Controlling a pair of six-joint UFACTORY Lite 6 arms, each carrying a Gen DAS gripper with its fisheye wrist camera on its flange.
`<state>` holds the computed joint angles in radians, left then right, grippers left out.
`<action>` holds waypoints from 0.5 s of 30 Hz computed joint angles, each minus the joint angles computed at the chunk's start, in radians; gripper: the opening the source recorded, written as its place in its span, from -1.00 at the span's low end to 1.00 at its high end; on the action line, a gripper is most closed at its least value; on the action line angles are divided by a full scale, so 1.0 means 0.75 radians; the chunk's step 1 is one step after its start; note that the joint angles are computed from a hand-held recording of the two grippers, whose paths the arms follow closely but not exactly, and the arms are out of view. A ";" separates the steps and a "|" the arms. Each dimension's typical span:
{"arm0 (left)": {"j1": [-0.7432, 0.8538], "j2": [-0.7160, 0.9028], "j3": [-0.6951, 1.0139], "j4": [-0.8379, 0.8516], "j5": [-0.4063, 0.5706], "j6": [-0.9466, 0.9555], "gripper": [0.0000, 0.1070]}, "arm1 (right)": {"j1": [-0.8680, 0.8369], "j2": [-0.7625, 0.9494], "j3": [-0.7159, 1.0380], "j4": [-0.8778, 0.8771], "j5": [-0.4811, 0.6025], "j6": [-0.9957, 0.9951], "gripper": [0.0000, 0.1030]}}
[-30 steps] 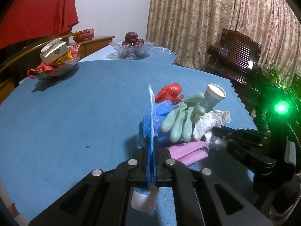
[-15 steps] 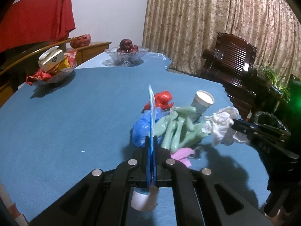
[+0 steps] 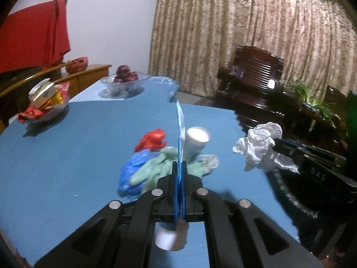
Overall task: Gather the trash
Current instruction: 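Grasp crumpled white tissue with the right tool and lift it toward the bin while the left holds the plastic, then carry the plastic sheet over the black bin and open the left tool while the right tool drops the tissue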
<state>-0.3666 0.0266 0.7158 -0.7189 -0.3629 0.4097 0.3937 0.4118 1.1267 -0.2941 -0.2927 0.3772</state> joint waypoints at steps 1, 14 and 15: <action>-0.024 0.011 0.021 -0.025 -0.001 0.019 -0.96 | -0.019 -0.031 -0.029 -0.012 -0.005 0.009 -0.89; -0.285 0.322 0.411 -0.122 0.048 0.083 -0.96 | -0.334 -0.349 -0.344 -0.155 -0.050 0.069 -0.89; -0.309 0.370 0.468 -0.122 0.061 0.085 -0.96 | -0.369 -0.361 -0.361 -0.179 -0.055 0.080 -0.89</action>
